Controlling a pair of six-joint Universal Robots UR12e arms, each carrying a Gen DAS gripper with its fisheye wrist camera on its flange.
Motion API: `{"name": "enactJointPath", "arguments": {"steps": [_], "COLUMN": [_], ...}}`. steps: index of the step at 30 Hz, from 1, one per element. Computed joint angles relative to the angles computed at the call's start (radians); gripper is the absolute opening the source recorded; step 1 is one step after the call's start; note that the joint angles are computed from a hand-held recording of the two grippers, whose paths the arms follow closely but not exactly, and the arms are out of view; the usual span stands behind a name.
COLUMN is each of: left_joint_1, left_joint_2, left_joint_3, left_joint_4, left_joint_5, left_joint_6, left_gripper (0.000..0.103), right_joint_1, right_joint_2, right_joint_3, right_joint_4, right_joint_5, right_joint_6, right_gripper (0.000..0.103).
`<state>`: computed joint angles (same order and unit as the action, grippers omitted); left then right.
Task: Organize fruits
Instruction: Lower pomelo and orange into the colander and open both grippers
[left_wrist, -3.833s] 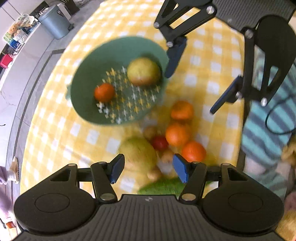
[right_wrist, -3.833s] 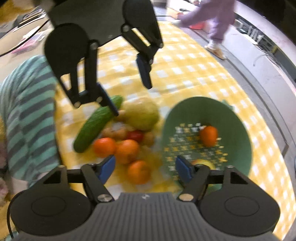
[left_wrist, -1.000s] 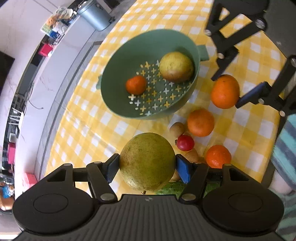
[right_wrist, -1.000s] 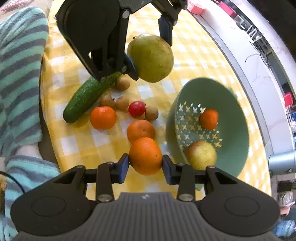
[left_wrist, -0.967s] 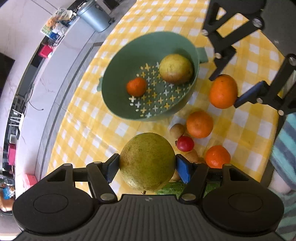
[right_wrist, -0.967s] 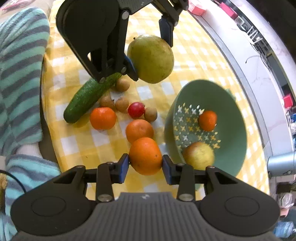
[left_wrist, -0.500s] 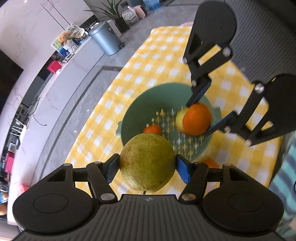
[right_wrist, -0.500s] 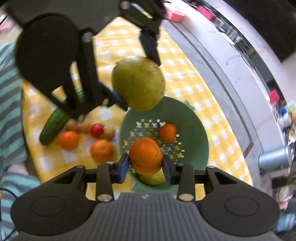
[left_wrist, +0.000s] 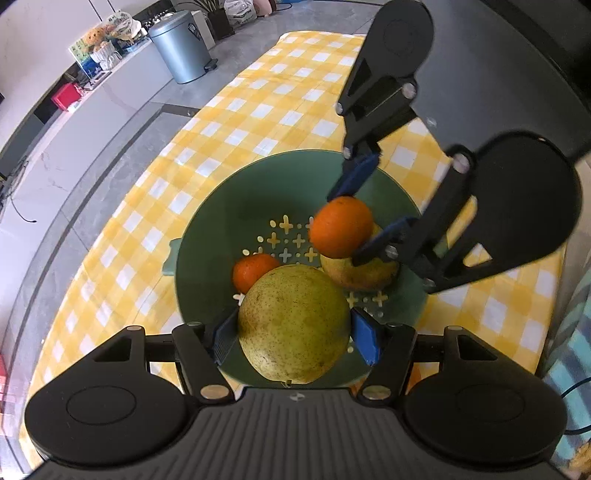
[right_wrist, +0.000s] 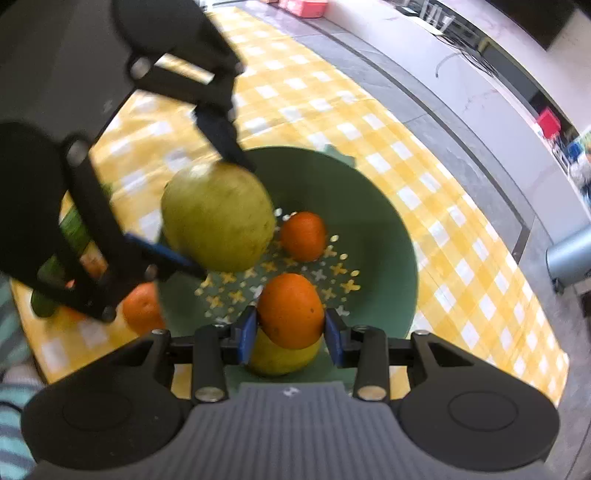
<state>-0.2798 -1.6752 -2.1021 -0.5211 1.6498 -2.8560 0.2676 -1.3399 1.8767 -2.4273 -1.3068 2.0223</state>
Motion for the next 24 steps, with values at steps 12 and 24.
{"name": "enactJointPath", "arguments": {"steps": [12,24], "left_joint_1": [0.017,0.013], "left_joint_2": [-0.044,-0.072], "left_joint_3": [0.016,0.032], "left_joint_4": [-0.029,-0.056], "left_joint_5": [-0.025,-0.029], "left_joint_6": [-0.021,-0.028], "left_gripper": [0.075,0.075], "right_joint_1": [0.002,0.012], "right_joint_2": [0.075,0.105], "right_joint_3": [-0.05,-0.075], "right_joint_4": [-0.02,0.002], "right_joint_5": [0.015,0.002], "right_joint_6": [0.087,0.144], "right_gripper": [0.036,0.036]}}
